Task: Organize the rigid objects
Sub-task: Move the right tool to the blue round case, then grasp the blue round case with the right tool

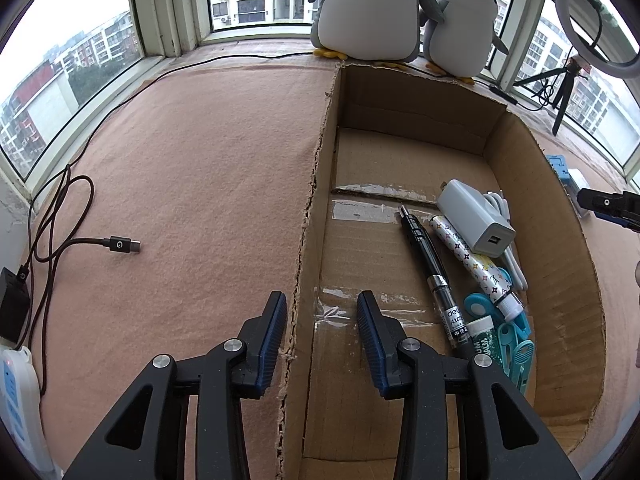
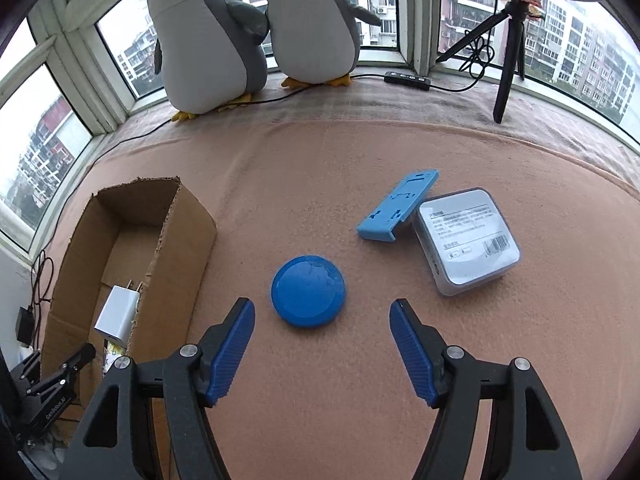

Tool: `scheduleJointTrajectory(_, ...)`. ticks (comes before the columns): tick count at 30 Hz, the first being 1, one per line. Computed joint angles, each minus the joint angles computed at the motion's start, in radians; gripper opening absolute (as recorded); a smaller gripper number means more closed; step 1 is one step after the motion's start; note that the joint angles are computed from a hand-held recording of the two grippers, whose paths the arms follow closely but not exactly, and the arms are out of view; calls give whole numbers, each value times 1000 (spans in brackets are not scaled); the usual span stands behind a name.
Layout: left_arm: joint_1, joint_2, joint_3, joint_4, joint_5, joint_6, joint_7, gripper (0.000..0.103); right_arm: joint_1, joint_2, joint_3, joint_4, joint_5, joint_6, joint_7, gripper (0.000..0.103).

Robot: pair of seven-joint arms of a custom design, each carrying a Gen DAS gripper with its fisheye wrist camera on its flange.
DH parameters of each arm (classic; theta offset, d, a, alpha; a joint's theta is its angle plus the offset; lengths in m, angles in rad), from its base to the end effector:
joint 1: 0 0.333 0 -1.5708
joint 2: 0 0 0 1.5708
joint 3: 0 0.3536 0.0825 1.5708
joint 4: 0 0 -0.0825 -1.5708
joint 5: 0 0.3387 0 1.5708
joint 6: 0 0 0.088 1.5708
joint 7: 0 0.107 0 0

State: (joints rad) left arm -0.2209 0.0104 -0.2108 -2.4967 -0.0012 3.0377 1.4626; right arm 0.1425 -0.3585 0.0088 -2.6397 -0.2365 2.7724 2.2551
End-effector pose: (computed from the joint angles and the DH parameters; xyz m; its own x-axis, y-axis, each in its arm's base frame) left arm 0.4392 -0.2020 0.4142 -0.3304 -0.9421 0.0575 -0.8247 0.2585 -0.5030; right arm 0.3850 0.0692 0.4809 -0.2895 -0.9461 -0.1453 -0.8247 0.3236 -0.4639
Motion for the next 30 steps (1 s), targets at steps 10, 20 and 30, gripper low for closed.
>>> scheduleJointTrajectory(10,1,1,3,-1,30,1,-25,40,2,113,4,71,-5,-23,-33,66)
scheduleJointTrajectory(20,1,0,3,-2,30,2,-25,40,8,162,8,113,-25,-91,-29,66)
scheduleJointTrajectory(30,2,1,3,-2,32,3,-26,40,12,168,8,133,-38,-119,-42,46)
